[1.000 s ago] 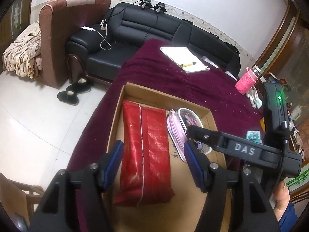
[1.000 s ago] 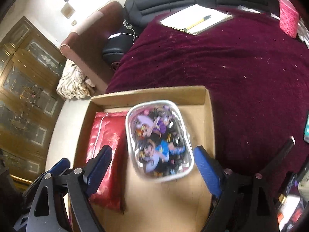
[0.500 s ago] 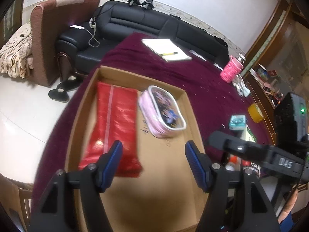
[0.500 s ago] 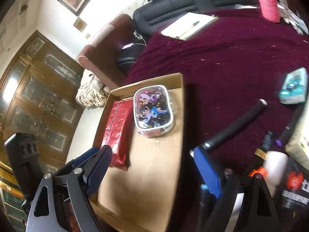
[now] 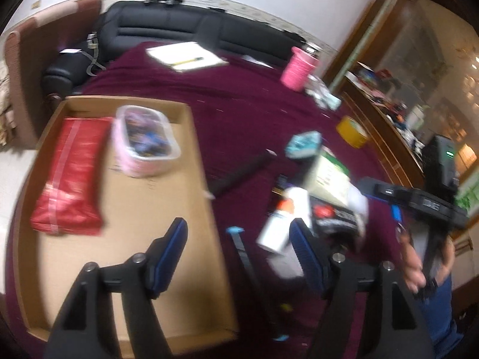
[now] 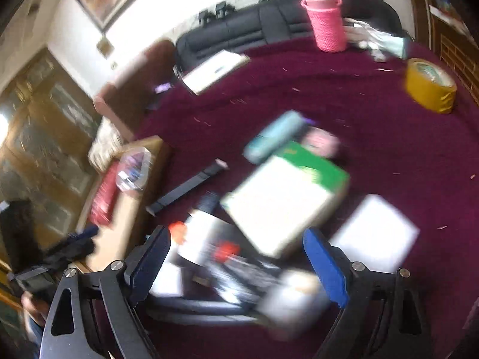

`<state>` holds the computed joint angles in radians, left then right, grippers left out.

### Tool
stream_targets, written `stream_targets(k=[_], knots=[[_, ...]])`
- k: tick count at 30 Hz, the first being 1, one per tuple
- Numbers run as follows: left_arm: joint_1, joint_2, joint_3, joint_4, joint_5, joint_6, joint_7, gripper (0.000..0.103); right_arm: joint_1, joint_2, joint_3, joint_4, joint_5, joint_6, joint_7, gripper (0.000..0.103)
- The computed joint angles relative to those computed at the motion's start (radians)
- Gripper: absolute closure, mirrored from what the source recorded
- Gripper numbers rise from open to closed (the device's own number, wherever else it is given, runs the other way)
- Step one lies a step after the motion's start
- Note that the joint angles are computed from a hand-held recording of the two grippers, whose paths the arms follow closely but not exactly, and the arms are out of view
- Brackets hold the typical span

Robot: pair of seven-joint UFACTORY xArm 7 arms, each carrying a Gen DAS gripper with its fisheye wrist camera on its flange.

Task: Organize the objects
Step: 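Reach the left tool to the green medicine box while the right tool grasps the black snack bag, then grasp the medicine box with the left tool, carry both items into the box, release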

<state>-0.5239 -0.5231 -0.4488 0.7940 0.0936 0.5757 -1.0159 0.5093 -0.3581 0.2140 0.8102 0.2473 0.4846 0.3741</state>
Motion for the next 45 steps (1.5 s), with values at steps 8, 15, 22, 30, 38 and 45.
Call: stream_targets(k=[8, 15, 22, 30, 38, 45], knots=[[-0.020, 0.154, -0.045, 0.108, 0.059, 0.004, -0.021, 0.032, 0.112, 0.032, -0.097, -0.044, 0.209, 0.009, -0.389, 0.009], [-0.051, 0.149, -0.017, 0.099, 0.062, 0.033, -0.027, 0.032, -0.002, 0.089, 0.076, -0.003, -0.122, 0.061, -0.209, 0.031], [-0.057, 0.185, -0.016, 0.137, 0.074, 0.040, -0.023, 0.032, 0.117, -0.078, -0.036, -0.164, 0.107, -0.043, -0.268, 0.058], [-0.081, 0.415, -0.029, 0.374, 0.216, 0.079, -0.016, 0.030, 0.294, -0.328, -0.288, -0.384, 0.427, -0.344, -0.414, 0.058], [-0.239, 0.793, 0.027, 0.799, 0.459, 0.291, 0.076, 0.015, 0.221, -0.399, -0.329, -0.467, 0.381, -0.418, -0.248, 0.058], [-0.390, 1.038, 0.136, 1.142, 0.498, 0.543, 0.221, 0.014, 0.321, -0.409, -0.404, -0.472, 0.323, -0.462, -0.201, 0.058]])
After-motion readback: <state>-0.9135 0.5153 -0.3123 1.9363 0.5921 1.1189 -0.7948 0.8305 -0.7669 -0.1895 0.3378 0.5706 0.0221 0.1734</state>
